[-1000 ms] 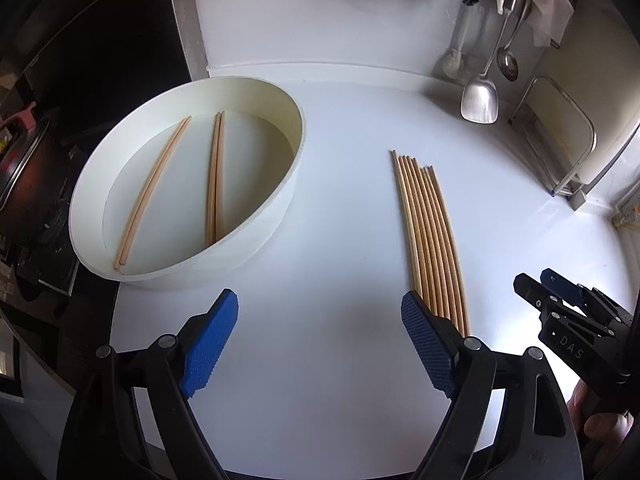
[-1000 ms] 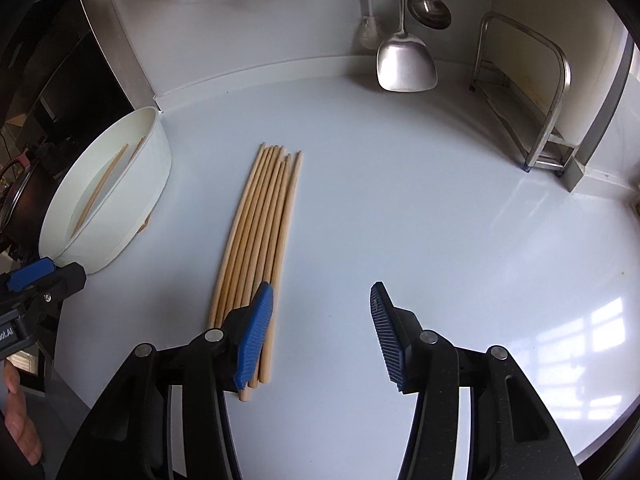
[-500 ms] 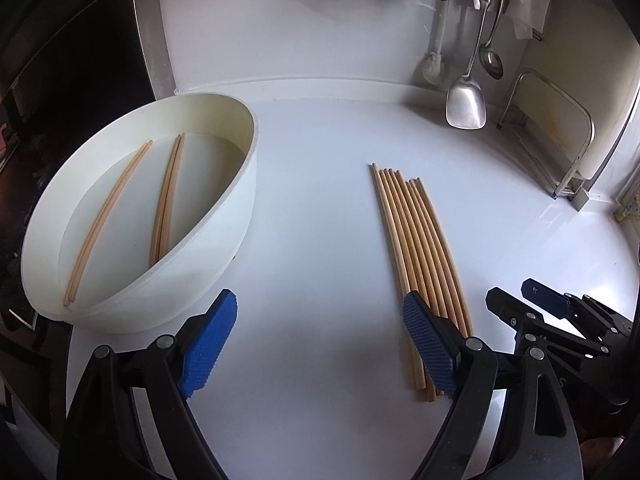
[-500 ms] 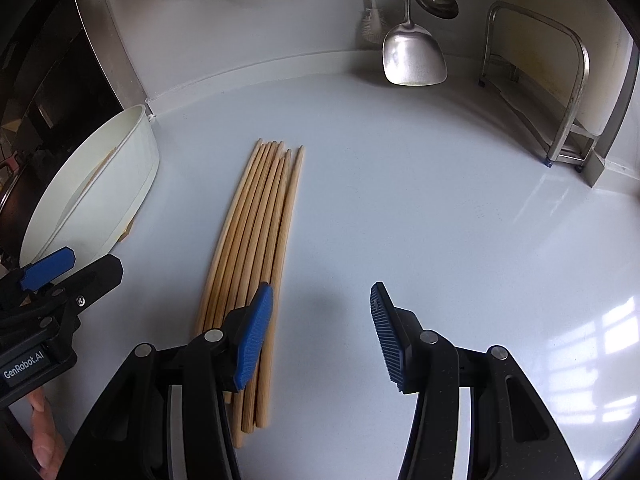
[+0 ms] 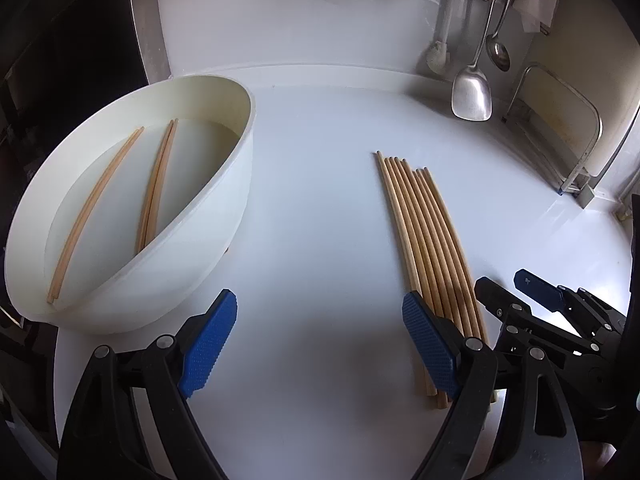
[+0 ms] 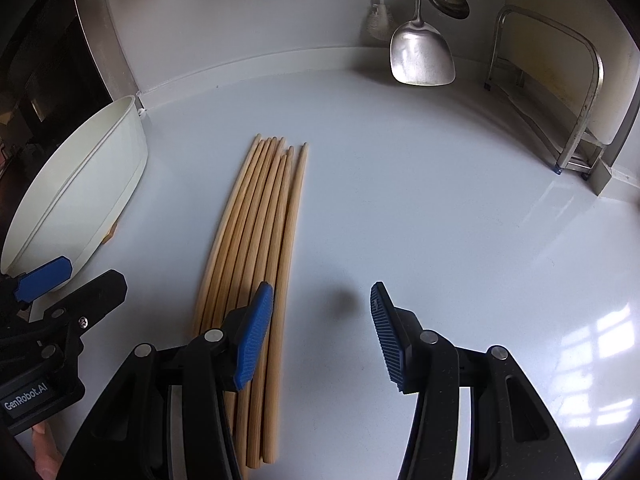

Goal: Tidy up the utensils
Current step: 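Move both open tools back to the chopstick bundle, then grasp one wooden chopstick from the bundle with the right tool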

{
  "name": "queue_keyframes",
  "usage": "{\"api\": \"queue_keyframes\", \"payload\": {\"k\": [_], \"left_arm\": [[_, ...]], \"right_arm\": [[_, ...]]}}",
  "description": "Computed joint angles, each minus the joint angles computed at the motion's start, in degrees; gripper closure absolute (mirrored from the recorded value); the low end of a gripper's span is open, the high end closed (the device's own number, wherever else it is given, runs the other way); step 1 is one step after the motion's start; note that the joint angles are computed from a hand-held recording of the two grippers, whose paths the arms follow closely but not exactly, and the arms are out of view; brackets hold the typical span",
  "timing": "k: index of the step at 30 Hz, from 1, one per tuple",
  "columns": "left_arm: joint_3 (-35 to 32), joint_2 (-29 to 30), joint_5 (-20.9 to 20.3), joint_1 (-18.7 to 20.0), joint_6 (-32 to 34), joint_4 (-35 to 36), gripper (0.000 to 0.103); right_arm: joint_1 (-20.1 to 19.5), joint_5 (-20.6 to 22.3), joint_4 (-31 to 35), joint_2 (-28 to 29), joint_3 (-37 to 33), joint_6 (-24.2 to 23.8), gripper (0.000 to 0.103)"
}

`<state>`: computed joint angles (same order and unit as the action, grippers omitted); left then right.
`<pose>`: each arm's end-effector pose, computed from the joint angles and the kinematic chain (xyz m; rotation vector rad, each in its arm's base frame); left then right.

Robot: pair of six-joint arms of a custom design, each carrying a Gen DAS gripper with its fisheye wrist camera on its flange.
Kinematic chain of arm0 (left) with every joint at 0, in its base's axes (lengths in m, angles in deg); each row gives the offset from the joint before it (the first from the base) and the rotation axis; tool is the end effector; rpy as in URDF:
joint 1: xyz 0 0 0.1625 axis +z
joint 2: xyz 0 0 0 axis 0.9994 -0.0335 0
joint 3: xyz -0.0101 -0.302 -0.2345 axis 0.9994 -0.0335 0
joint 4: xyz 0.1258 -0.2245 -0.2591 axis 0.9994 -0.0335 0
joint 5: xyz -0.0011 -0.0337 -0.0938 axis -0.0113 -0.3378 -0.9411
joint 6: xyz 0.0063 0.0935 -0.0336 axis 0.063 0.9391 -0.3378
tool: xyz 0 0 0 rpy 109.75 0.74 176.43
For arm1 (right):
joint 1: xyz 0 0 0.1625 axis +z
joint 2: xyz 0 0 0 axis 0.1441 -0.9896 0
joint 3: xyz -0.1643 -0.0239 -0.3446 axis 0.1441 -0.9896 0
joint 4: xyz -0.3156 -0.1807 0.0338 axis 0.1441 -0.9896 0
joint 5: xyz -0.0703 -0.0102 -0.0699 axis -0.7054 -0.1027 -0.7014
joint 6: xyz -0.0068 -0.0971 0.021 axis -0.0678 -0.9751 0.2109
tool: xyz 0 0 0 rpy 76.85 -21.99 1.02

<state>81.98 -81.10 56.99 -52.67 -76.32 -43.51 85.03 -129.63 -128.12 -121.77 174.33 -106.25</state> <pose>-0.3290 -0.5019 0.0705 -0.1157 2.1710 -0.8851 0.1282 -0.5645 0.2095 0.8052 -2.4350 0.5175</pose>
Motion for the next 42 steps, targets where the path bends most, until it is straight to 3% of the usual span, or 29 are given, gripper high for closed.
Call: {"api": "queue_keyframes", "payload": {"k": [13, 19, 24, 42], "left_arm": [[0.4, -0.3, -0.8, 0.6, -0.2, -0.8, 0.02], [-0.9, 1.2, -1.3, 1.0, 1.3, -2.0, 0.02], [-3.0, 3.0, -1.5, 1.4, 1.9, -2.1, 0.02], [-7.8, 7.1, -3.0, 3.1, 3.1, 0.3, 0.02]], "right_arm": [[0.6, -2.7, -3.7, 1.7, 0.6, -4.7, 0.055], [0.0, -2.3, -3.3, 1.6, 0.4, -5.6, 0.071], [-0.5, -1.7, -3.7, 1.5, 0.2, -6.6, 0.094], [-3.1, -1.3, -1.9, -0.9, -0.9, -5.4, 0.095]]}}
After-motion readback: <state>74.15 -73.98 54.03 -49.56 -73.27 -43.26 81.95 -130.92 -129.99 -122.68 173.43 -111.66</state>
